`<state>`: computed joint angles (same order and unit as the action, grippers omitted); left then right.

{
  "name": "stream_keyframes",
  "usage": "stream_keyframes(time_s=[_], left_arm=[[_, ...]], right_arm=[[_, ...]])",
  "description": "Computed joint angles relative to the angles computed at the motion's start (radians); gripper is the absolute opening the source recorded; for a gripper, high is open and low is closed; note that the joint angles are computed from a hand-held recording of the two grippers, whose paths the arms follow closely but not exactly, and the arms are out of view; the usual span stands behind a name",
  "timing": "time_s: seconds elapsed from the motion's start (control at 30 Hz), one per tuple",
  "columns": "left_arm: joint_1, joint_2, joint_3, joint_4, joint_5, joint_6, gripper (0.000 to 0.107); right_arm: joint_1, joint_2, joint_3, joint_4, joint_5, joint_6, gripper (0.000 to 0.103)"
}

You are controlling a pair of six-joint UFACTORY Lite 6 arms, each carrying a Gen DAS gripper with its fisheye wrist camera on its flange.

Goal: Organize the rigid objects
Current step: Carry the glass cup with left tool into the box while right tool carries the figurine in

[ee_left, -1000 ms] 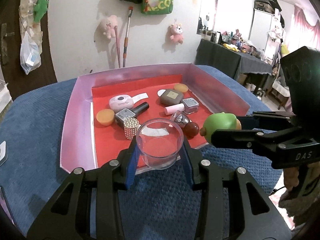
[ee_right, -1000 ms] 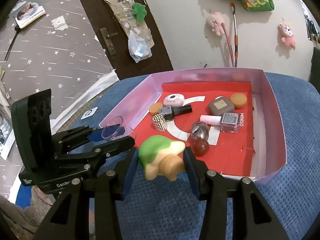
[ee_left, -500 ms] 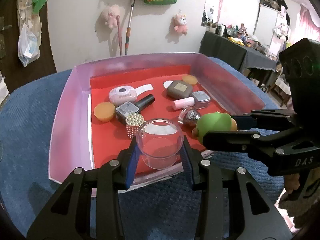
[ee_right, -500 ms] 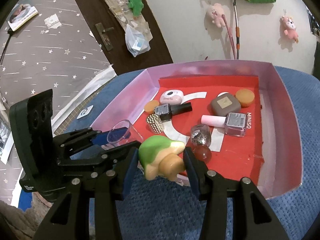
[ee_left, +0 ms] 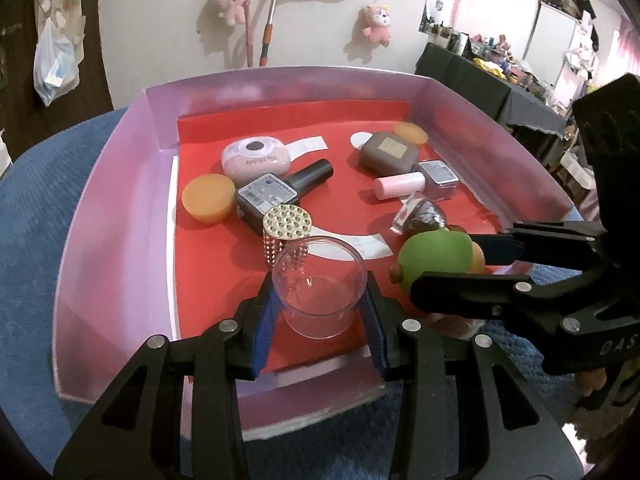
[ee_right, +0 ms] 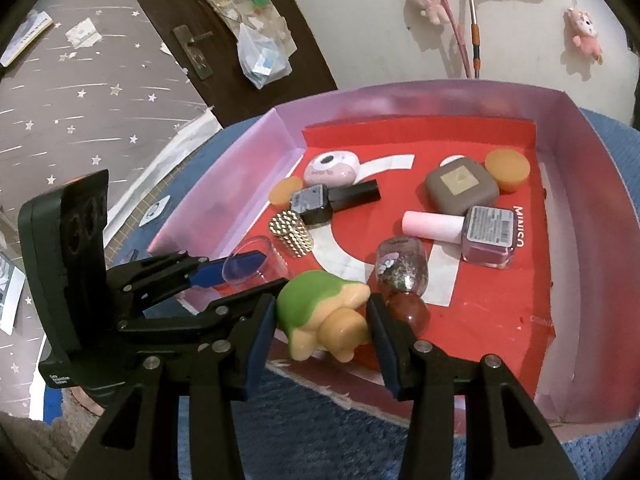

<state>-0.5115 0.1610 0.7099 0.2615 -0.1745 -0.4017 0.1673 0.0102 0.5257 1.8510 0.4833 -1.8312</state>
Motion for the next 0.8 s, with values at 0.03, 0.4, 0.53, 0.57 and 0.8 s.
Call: stream_keyframes(time_s=[0.03,0.4,0.53,0.57,0.8], left_arm=[[0.002,0.007,0.005,-0.002,-0.004,0.001,0.037],[0.003,0.068,0.070,-0.129,0.001,0.115,0.037],[-0.005,0.078,0.082,-0.216,0.011,0.195,0.037],[-0.009,0.080,0.084,-0.253,0.014,0.232,0.037],[-0.014,0.073,0.081,-0.296,0.020,0.272,0.037]], right_arm=[[0.000,0.008,0.002,0.007,-0.004,-0.008,0.049],[-0.038,0.046,0.010,0.165,-0.091,-0.179,0.049],[-0.033,0.037,0.003,0.244,-0.112,-0.244,0.049],[-0.025,0.034,0.001,0.258,-0.120,-0.256,0.049],[-0.002,0.033,-0.003,0.318,-0.140,-0.308,0.050]])
